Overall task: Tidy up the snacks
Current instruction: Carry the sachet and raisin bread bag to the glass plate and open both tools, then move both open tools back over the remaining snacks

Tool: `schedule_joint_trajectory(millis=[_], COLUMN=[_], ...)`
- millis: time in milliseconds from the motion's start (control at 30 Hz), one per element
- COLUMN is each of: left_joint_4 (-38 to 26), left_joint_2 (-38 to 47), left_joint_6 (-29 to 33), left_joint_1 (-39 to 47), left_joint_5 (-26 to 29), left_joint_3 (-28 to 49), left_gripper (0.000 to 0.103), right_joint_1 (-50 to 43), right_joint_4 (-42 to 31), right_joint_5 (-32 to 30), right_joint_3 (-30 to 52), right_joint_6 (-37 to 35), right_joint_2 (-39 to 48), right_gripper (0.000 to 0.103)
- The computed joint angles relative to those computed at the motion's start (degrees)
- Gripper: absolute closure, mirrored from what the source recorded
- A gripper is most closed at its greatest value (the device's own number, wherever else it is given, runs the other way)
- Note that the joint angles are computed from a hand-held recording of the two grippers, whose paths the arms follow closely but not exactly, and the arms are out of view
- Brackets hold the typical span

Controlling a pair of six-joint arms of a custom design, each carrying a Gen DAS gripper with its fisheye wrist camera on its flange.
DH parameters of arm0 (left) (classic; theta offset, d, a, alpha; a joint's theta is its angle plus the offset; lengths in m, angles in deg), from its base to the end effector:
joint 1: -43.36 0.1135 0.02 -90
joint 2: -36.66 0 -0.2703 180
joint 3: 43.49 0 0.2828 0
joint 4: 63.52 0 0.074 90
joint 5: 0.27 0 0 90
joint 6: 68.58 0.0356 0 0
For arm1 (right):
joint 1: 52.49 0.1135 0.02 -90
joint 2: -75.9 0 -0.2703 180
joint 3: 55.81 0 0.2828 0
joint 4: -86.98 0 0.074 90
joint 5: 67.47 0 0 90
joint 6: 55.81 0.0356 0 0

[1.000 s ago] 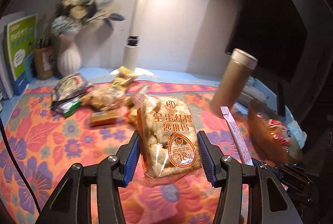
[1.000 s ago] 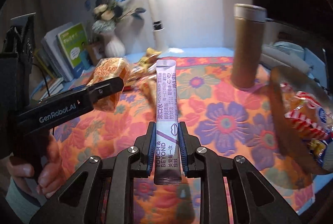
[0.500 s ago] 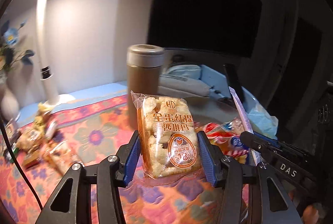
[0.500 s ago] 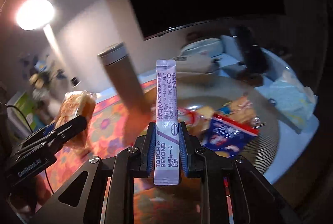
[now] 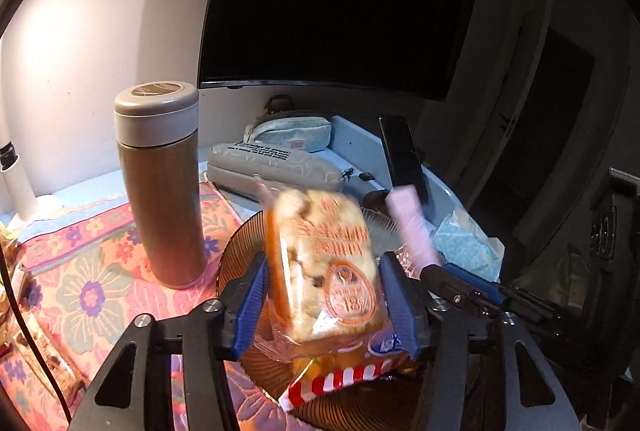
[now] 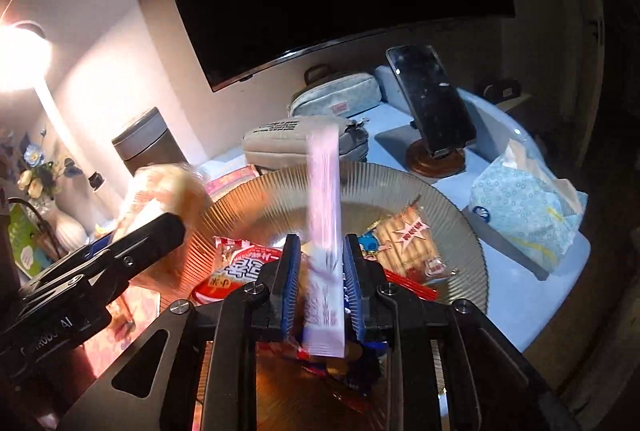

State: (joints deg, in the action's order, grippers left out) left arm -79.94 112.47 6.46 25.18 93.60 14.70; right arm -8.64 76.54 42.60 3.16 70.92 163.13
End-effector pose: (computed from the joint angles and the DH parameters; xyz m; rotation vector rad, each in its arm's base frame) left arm 0.2976 -0.1003 0.2286 0.1009 2.1893 -0.4030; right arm 0.2536 0.2266 0.1824 0.0504 2.2255 0.3894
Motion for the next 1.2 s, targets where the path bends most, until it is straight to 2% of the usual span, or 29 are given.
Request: schedule_joint_trajectory(millis=[33, 67, 400, 567, 700, 800, 967, 1100, 1200], left_joint_4=[0.1, 0.5, -2.6, -7.2, -12.6, -17.4, -24.9, -29.4, -29.3], left_joint_2=[0.3, 0.2, -8.2, -17.1, -24.8, -30.2, -35.0, -30.2, -24.0], left_joint_6=[-0.2, -0.4, 0.0, 3.2, 6.2, 9.7, 18.4, 27.1, 31.4], left_joint_1=[0.5, 1.0, 9.4, 15.1, 22.9, 31.0, 51.7, 70.7, 80.7], left_joint_5=[0.5, 1.0, 7.8, 10.2, 15.0, 19.2, 30.8, 40.4, 43.4], left_joint_3=[0.2, -0.1, -6.3, -10.0, -11.9, -12.4, -11.6, -8.5, -6.8], left_gripper=[0.030, 0.028, 0.028, 0.028, 0.028, 0.028, 0.028, 0.027, 0.027], right_joint_1=[-0.3, -0.6, 2.2, 6.4, 10.2, 13.3, 17.8, 20.4, 21.9], right_joint_4=[-0.1, -0.2, -1.2, -2.5, -3.6, -4.3, -5.4, -7.3, -8.9], right_joint_5=[-0.4, -0.5, 0.4, 2.8, 3.9, 4.6, 4.4, 2.7, 0.7], right_joint_3=[0.0, 0.0, 0.1, 2.4, 6.0, 9.2, 16.7, 24.5, 31.2], right_joint_6=[0.3, 0.5, 2.4, 2.4, 1.9, 1.5, 0.2, -0.4, -1.1], right_joint_2=[0.0, 0.1, -0.1, 0.3, 2.8, 5.3, 12.1, 19.1, 25.3], right_gripper=[0.071, 0.071, 0.071, 0.071, 0.071, 0.071, 0.071, 0.071, 0.068])
